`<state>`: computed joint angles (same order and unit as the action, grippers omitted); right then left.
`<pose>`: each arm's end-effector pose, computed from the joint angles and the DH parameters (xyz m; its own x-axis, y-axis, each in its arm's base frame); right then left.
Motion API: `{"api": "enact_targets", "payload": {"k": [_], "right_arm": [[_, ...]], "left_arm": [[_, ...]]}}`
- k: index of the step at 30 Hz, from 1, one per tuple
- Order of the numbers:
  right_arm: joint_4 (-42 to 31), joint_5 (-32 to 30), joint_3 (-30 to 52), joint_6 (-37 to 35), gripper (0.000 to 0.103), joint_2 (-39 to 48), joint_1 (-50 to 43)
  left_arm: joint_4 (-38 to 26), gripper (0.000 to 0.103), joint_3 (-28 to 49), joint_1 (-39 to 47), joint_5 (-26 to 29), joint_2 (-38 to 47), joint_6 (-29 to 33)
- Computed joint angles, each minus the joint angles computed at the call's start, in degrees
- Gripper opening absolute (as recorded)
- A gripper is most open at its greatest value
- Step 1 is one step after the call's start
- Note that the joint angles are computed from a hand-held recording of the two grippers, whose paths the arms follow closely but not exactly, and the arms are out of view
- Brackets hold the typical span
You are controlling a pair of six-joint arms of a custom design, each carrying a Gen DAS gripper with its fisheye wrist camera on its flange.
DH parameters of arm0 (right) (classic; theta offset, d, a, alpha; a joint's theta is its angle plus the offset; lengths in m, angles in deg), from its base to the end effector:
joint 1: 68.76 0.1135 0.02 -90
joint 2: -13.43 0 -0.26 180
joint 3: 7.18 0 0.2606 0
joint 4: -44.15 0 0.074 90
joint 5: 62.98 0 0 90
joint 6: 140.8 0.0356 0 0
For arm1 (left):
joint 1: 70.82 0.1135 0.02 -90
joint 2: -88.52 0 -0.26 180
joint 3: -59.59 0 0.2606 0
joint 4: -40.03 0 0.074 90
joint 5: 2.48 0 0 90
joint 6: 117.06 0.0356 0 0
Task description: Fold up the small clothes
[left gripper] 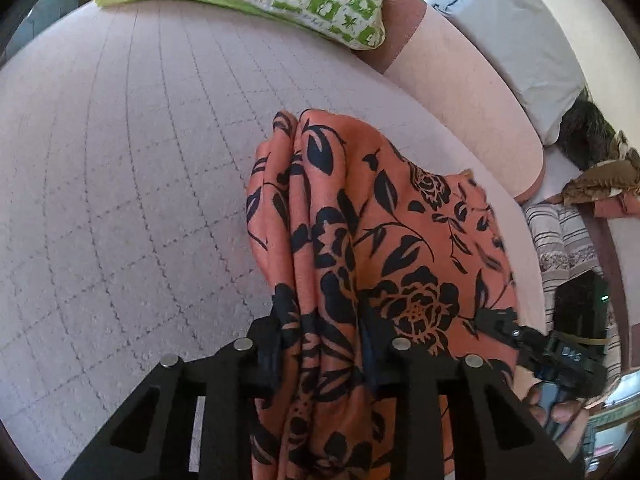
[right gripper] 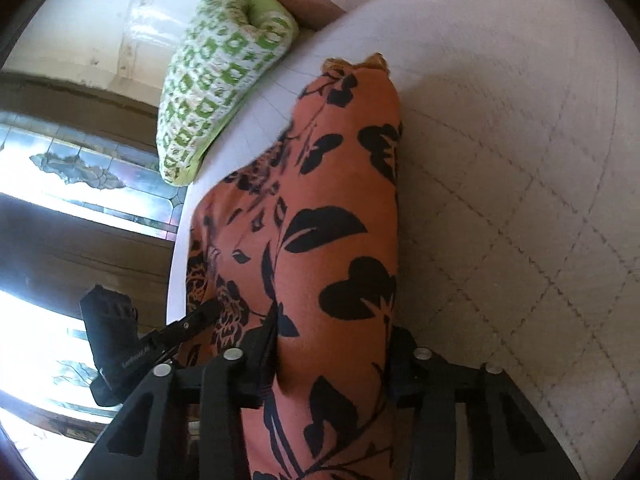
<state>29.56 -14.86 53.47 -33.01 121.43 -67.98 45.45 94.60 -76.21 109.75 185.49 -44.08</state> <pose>0.3238 0.0282 0.0804 -0.9392 0.2147 -0.2679 -0.0390 0.7085 0.7047 0.2307 -0.0353 0.0523 -0.8804 -0.1891 -0.4348 0.0386 0.8854 -0.4632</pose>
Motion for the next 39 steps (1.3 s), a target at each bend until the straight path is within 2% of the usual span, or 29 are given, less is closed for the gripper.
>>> {"api": "enact_targets", "payload": {"k": [5, 9, 11, 13, 14, 15, 16, 17, 18, 20, 22, 24, 26, 28, 30, 32, 34, 35, 36, 39], "right_arm": [[-3.36, -0.01, -0.78, -3.45, 0.041, -5.59, -0.37], [-6.49, -1.11, -1.98, -8.35, 0.041, -10.37, -3.60], [-8.22, -2.45, -2.28, -10.79, 0.041, -10.84, -6.19], [-10.84, -3.46, -1.05, -13.24, 0.045, -7.74, -8.36], [-11.70, -3.05, 0.08, -13.64, 0.048, -4.95, -8.60], [-13.40, -2.22, 1.60, -14.33, 0.057, -1.55, -8.84], [-14.00, -1.03, 2.60, -13.90, 0.060, 1.75, -9.20], [-11.59, -3.42, 1.63, -12.77, 0.062, 2.82, -10.58], [-9.87, -5.50, 0.49, -12.15, 0.068, 2.54, -11.80], [-7.94, -5.04, -1.64, -12.02, 0.072, -0.33, -13.14], [-6.51, -4.24, -2.29, -10.82, 0.072, -2.80, -13.79], [-4.29, -4.81, -3.09, -9.09, 0.073, -4.85, -13.94], [-5.28, -2.76, -1.44, -8.65, 0.074, -4.36, -12.24], [-9.04, -0.22, 1.95, -11.43, 0.074, 0.55, -10.19], [-8.30, 0.08, 1.09, -9.71, 0.075, 1.91, -8.74], [-6.00, -1.98, -0.74, -8.19, 0.074, 0.48, -9.93], [-5.66, -4.70, -2.11, -7.84, 0.074, -2.31, -11.71], [-5.63, -4.94, -2.69, -8.25, 0.074, -3.53, -12.15], [-5.46, -4.51, -2.96, -7.89, 0.075, -4.63, -11.64], [-6.13, -4.00, -2.04, -8.39, 0.078, -2.80, -10.31]], "left_arm": [[-1.03, 0.029, -2.10, 1.93, 2.42, -5.02, 0.97], [-2.26, 0.029, -3.52, -1.21, 1.06, -11.35, 0.62], [-1.04, 0.030, -3.07, -1.88, 0.94, -9.53, -0.27], [-1.17, 0.032, 0.04, -2.84, -0.13, -2.44, 0.22], [-1.56, 0.046, 1.80, -2.90, -0.89, 1.41, 0.66], [0.53, 0.055, 1.79, -1.87, -1.24, 3.40, 0.77], [1.21, 0.056, 1.01, -0.77, -0.31, 2.78, 0.69], [-0.79, 0.056, 0.79, 0.37, 0.50, 0.94, 1.16], [-2.20, 0.058, -0.05, 1.36, 0.51, -2.12, 1.80], [-3.37, 0.063, -1.49, 1.79, -1.77, -7.66, 3.46], [-4.20, 0.063, -1.05, 1.27, -2.66, -9.88, 4.45], [-5.74, 0.063, 2.30, -0.65, -5.62, -5.70, 4.73], [-8.08, 0.061, 7.00, -1.61, -7.16, 2.61, 4.35], [-4.70, 0.061, 6.03, -0.40, -5.44, 4.39, 3.59], [-7.70, 0.054, 5.56, 1.07, -3.77, 1.31, 4.40], [-9.86, 0.054, 2.57, 4.95, 0.08, -5.48, 7.26], [-10.02, 0.059, 0.14, 7.57, 2.11, -10.70, 8.47], [-9.82, 0.072, -0.31, 8.28, 2.97, -11.53, 8.73], [-8.78, 0.078, -0.38, 8.36, 3.05, -10.76, 8.57], [-8.64, 0.078, 3.73, 6.94, 1.78, 0.52, 8.58]]}}
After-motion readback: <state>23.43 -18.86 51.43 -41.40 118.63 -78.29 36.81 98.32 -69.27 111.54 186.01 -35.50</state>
